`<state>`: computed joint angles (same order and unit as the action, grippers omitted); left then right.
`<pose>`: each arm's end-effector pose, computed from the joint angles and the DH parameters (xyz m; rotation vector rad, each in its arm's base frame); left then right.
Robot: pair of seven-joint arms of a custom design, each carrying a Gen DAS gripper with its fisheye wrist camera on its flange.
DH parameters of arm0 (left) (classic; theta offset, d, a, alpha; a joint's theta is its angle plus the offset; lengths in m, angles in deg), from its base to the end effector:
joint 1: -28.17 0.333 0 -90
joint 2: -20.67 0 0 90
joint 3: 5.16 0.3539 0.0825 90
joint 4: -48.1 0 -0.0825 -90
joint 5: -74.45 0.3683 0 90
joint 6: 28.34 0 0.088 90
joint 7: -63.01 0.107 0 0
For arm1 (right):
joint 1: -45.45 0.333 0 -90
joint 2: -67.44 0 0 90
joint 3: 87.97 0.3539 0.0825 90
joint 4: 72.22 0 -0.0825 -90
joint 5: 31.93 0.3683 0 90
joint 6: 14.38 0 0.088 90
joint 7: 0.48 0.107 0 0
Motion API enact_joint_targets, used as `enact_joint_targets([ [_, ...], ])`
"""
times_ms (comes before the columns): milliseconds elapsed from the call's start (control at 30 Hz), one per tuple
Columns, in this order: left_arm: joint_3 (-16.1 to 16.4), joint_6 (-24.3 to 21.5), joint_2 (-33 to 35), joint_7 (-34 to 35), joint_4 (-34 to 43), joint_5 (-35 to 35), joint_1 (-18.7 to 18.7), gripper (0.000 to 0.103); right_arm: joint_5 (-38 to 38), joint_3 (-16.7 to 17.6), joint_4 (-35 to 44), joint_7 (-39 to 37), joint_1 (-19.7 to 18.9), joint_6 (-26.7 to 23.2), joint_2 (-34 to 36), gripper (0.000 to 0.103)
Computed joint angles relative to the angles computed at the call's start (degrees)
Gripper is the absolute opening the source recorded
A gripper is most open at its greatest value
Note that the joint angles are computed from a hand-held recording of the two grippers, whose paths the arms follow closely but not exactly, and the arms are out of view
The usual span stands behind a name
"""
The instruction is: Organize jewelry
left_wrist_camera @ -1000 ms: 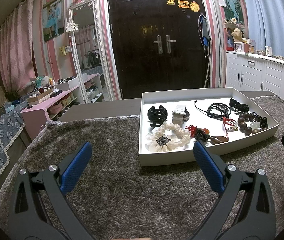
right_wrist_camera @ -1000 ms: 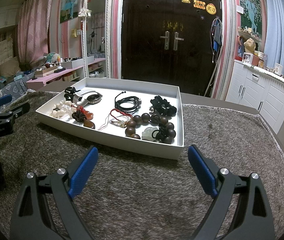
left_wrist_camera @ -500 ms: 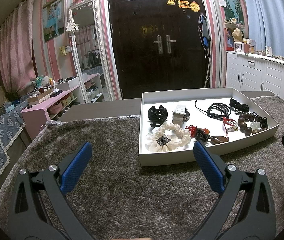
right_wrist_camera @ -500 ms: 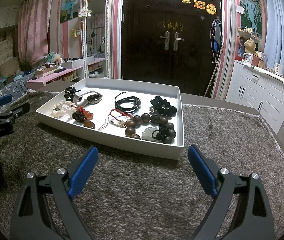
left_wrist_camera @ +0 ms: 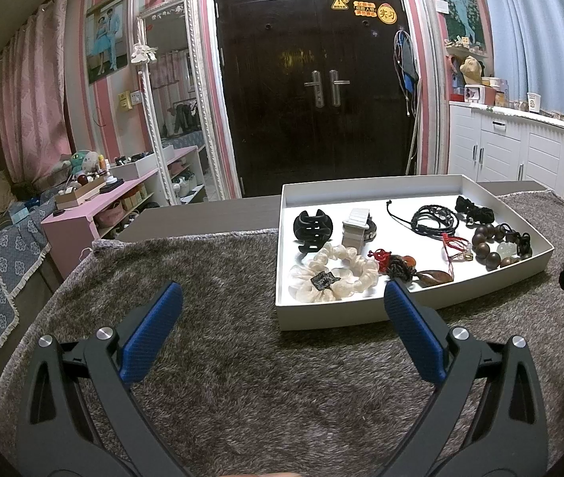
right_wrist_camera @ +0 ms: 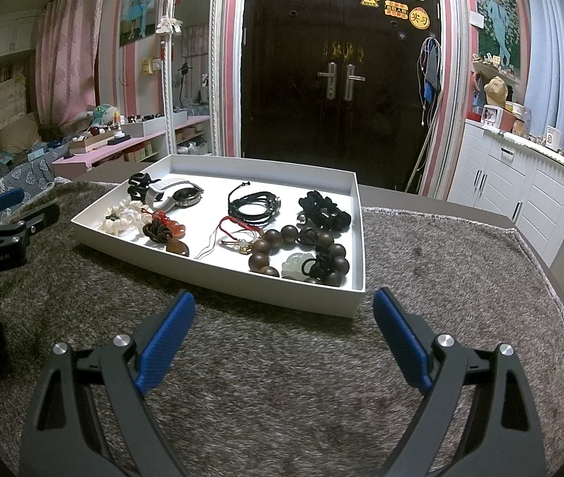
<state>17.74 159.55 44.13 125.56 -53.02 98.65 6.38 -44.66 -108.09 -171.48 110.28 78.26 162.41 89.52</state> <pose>0.6905 -0.0787 0.5183 -1.4575 1.5841 -0.9107 0.6682 0.2126 0.5299 -1.7305 1.4612 -0.8170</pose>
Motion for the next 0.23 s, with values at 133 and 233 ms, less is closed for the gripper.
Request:
enact_joint_targets([
  [133, -1.1, 0.1, -0.2, 0.3, -0.1, -0.3, 1.0, 0.100, 0.1, 0.1, 0.0, -0.1, 0.0, 0.0, 0.0, 0.091],
  [233, -0.7, -0.1, -0.5, -0.2, -0.4, -0.8, 0.5, 0.100, 0.1, 0.1, 0.0, -0.2, 0.0, -0.1, 0.0, 0.091],
])
